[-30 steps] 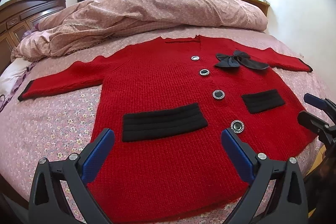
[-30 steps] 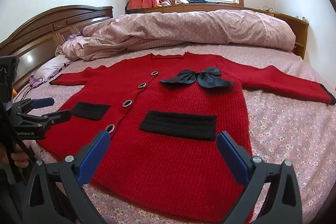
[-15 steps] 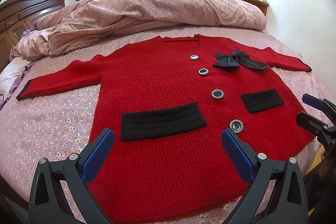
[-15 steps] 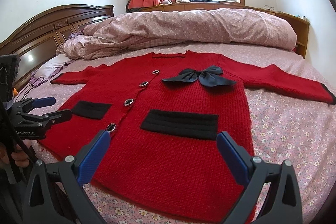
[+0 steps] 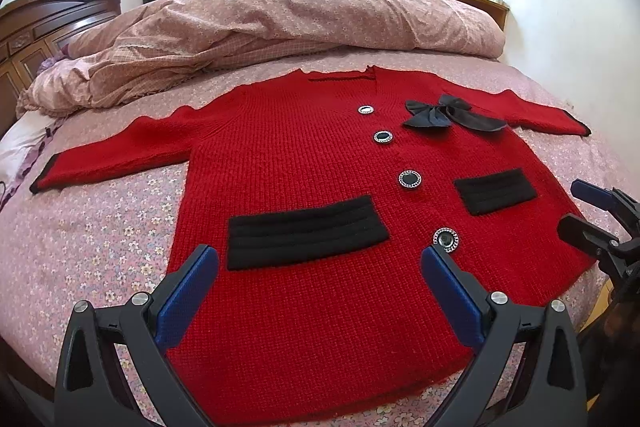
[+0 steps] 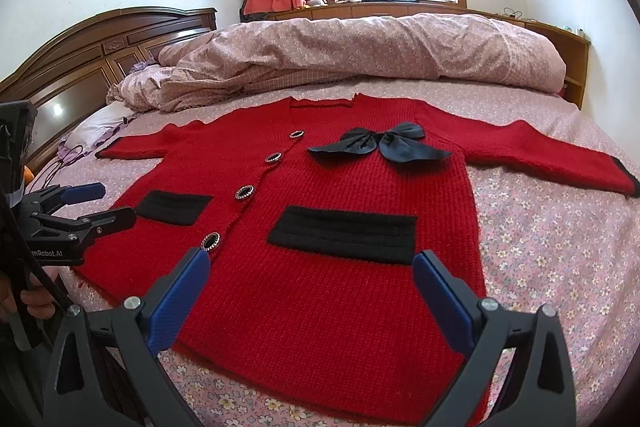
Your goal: Fold small clothes
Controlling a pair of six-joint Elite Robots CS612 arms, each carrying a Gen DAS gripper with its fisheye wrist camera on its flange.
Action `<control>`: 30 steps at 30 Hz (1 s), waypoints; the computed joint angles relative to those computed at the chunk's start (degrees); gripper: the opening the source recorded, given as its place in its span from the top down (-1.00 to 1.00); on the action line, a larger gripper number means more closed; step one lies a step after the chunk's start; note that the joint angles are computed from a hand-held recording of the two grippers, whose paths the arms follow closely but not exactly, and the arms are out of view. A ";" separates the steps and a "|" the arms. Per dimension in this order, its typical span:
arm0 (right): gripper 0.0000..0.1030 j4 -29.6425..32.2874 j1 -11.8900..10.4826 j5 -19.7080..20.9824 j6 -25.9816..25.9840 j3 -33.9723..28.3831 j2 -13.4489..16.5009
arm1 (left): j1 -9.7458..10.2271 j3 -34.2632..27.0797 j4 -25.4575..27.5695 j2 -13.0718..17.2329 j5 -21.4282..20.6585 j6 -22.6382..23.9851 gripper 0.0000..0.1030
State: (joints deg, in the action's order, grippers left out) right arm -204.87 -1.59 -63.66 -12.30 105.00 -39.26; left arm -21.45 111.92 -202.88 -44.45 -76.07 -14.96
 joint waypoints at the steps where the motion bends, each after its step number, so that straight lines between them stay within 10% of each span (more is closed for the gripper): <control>1: -1.00 0.00 0.00 0.00 0.00 0.00 0.00 | 0.02 0.02 0.00 -0.04 -0.07 0.01 -0.91; 30: -1.00 0.50 0.27 0.56 0.26 -0.50 0.07 | 0.31 0.02 0.83 0.09 0.05 -0.89 -0.91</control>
